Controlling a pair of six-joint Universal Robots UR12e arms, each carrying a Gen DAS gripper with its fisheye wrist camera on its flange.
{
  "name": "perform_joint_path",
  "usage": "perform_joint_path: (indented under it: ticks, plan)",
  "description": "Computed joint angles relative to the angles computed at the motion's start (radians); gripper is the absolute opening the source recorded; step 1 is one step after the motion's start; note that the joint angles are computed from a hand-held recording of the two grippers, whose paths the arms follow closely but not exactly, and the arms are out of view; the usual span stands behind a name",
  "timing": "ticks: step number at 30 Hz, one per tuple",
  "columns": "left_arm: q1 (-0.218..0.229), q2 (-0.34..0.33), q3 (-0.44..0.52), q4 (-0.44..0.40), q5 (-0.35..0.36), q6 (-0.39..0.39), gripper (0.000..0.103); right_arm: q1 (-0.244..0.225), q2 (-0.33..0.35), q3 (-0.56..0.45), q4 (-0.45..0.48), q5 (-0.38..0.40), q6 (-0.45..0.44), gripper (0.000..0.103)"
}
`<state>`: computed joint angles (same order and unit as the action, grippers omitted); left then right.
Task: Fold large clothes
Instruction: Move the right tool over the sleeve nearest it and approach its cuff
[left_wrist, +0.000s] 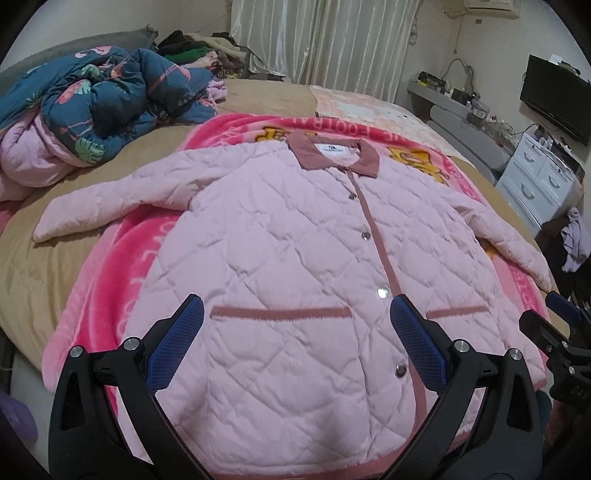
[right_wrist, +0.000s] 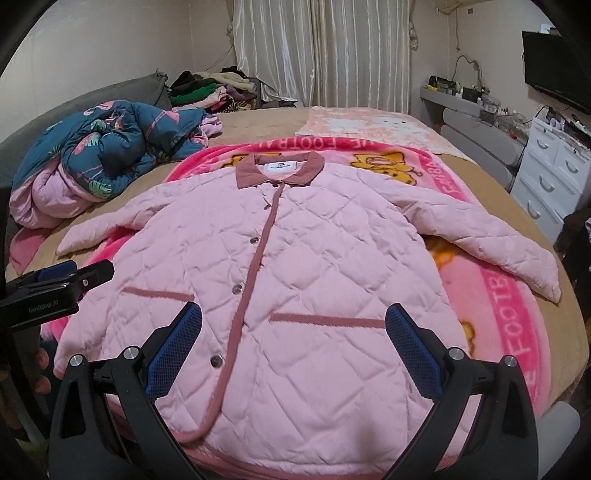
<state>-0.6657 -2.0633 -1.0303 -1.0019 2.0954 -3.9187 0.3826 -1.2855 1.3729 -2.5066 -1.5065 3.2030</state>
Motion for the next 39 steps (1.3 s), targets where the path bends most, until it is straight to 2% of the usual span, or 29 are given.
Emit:
perform_joint_path:
  ticks: [11,21,29,36,39]
  plan:
    - [0.023,-0.035,0.075,-0.046,0.008,0.004,0.095,-0.001,0.066,-0.114,0.022,-0.014,-0.012,0.099]
    - [0.044,-0.096,0.2,-0.079,0.008,0.03,0.095,-0.027,0.138,-0.249,0.014,-0.013,0.024,0.099]
    - [0.06,-0.196,0.384,-0.123,-0.022,0.086,0.095,-0.053,0.205,-0.37,0.03,-0.047,0.063,0.099]
    - [0.063,-0.329,0.621,-0.214,-0.042,0.131,0.095,-0.073,0.246,-0.425,0.039,-0.075,0.079,0.099]
    - [0.064,-0.401,0.752,-0.282,-0.052,0.136,0.095,-0.087,0.254,-0.426,0.033,-0.091,0.104,0.099]
